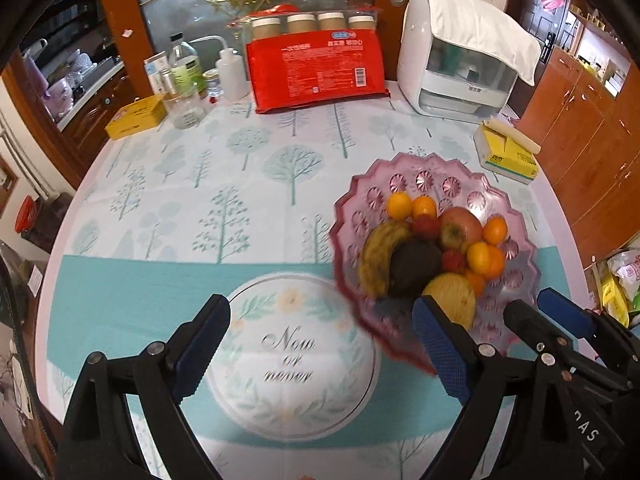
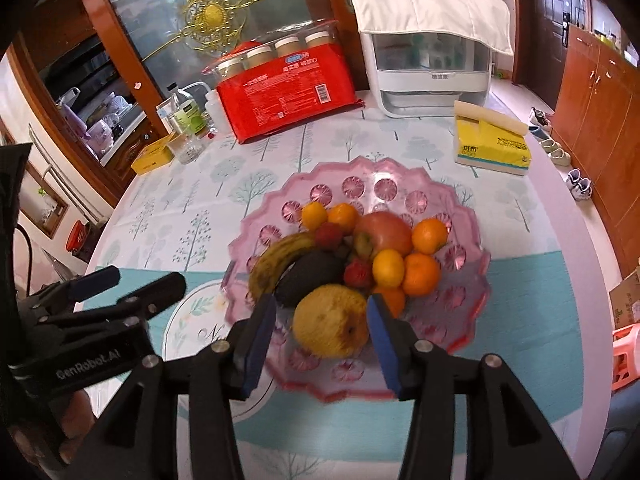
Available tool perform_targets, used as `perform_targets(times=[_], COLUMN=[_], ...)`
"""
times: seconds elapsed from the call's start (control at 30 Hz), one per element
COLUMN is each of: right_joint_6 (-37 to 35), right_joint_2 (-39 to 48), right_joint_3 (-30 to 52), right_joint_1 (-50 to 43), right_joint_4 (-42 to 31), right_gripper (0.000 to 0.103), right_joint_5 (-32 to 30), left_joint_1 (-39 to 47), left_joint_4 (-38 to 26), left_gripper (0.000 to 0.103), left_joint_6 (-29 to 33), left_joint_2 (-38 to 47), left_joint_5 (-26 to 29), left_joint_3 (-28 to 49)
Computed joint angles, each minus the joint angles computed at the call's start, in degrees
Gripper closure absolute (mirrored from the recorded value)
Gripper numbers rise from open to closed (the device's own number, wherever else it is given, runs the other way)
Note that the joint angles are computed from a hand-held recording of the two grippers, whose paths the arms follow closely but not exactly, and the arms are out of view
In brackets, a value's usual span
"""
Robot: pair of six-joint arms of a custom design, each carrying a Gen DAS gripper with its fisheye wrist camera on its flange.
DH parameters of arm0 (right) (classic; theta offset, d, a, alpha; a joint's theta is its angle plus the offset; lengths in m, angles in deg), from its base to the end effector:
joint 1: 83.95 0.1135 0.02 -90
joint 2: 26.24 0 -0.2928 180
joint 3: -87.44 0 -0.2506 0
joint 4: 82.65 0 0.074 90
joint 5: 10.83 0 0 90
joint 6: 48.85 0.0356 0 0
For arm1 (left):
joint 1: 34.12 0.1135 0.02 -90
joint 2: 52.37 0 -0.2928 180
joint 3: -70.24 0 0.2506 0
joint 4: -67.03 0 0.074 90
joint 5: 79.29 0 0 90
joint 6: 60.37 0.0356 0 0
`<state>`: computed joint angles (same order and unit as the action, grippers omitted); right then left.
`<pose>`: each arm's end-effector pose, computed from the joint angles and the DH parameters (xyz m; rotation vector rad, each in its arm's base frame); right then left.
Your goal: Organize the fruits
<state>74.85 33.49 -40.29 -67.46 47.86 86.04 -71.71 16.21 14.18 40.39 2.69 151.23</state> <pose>0.1743 0.0472 0.2422 0.4288 2.5283 0.1833 0.2643 -0.1972 0.2579 0.4643 2.6093 -0.1223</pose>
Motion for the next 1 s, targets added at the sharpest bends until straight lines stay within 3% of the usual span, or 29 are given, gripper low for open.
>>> perform_targets(times=[0.27, 0.43, 0.67, 1.0], right_joint_6=[17.22, 28.4, 36.48, 40.71], right_joint_2=[-3.68, -2.19, 2.23, 7.28], right_joint_3=[6.84, 12.39, 17.36, 22.23], right_joint_1=[20.71, 31.76, 39.42, 43.32], right_joint_4=[-14.11, -21.56, -26.27, -30.32], right_gripper=[0.05, 0.037, 0.037, 0.037], right_joint_5=[13.3, 21.36, 25.19, 26.99], left_joint_1=[2.38, 3.61, 4.87, 6.99], left_joint_4=[-4.29, -7.67, -10.79, -11.96], left_gripper=[0.01, 0.004, 0.004, 0.004], left_joint_6=[1.7, 2.02, 3.84, 5.93], left_joint_2=[-14.86, -22.22, -25.77, -26.33], left_joint_5=[-0.92, -1.86, -2.8, -2.42], left_joint_3=[-6.99, -8.33, -7.42, -6.81])
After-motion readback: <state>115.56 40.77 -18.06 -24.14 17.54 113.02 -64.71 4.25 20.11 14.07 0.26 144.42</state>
